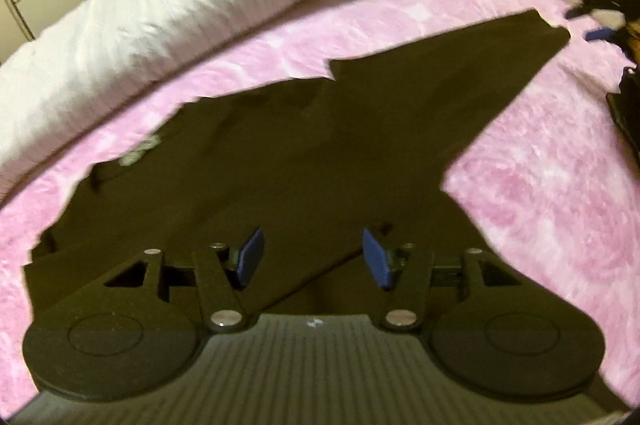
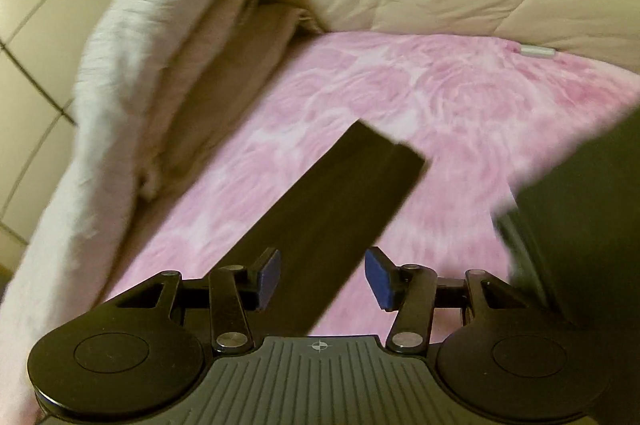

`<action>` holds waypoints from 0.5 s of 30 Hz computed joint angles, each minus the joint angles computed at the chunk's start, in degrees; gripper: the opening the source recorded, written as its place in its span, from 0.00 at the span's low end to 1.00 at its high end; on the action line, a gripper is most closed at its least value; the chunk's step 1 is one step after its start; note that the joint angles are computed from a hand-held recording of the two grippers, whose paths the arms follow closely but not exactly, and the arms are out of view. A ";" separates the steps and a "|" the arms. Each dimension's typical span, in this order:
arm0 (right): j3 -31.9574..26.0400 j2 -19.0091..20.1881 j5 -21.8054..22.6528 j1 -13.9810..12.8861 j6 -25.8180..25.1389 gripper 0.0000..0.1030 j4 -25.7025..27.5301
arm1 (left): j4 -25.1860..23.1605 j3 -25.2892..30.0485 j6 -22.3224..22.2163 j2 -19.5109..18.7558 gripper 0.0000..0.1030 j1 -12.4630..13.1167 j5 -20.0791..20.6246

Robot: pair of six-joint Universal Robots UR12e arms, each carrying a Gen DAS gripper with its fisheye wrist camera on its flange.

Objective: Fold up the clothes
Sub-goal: 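Grasp the sleeve with the right gripper and fold it across the folded body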

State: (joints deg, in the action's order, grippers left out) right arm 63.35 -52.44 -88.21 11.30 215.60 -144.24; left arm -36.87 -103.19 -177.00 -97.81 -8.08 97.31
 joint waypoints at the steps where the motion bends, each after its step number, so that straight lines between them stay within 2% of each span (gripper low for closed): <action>1: -2.37 1.72 -0.63 -0.23 -1.08 0.50 1.96 | -0.44 0.81 0.05 -0.92 0.49 -0.63 0.09; 3: -6.47 4.57 -1.79 -0.44 -3.96 0.50 5.88 | -1.23 2.27 0.44 -2.46 0.49 -1.57 0.27; 5: -10.75 7.14 -5.68 0.05 -6.55 0.51 11.24 | -2.31 3.72 0.54 -3.85 0.49 -2.26 0.58; 6: -11.92 8.00 -7.08 0.21 -7.10 0.51 12.33 | -2.85 4.28 0.57 -4.28 0.49 -2.46 0.77; 8: -14.56 9.73 -11.08 0.44 -5.69 0.52 15.35 | -3.51 5.22 0.68 -5.00 0.49 -2.83 1.28; 9: -15.35 10.24 -11.31 0.20 -3.91 0.53 16.54 | -3.55 5.61 0.74 -5.31 0.49 -3.01 1.62; 11: -15.23 10.50 -9.86 -0.45 -2.17 0.57 15.77 | -3.80 6.05 0.47 -5.54 0.50 -3.07 2.20; 13: -13.67 10.20 -7.64 -1.04 -0.40 0.62 11.50 | -4.07 6.14 -0.02 -5.47 0.50 -3.03 3.00; 14: -12.39 9.82 -5.38 -1.54 0.89 0.62 8.58 | -4.19 6.10 -0.34 -5.39 0.50 -3.00 3.43; 15: -11.78 9.60 -3.94 -1.88 1.40 0.55 7.28 | -4.30 6.06 -0.67 -5.31 0.50 -2.97 3.86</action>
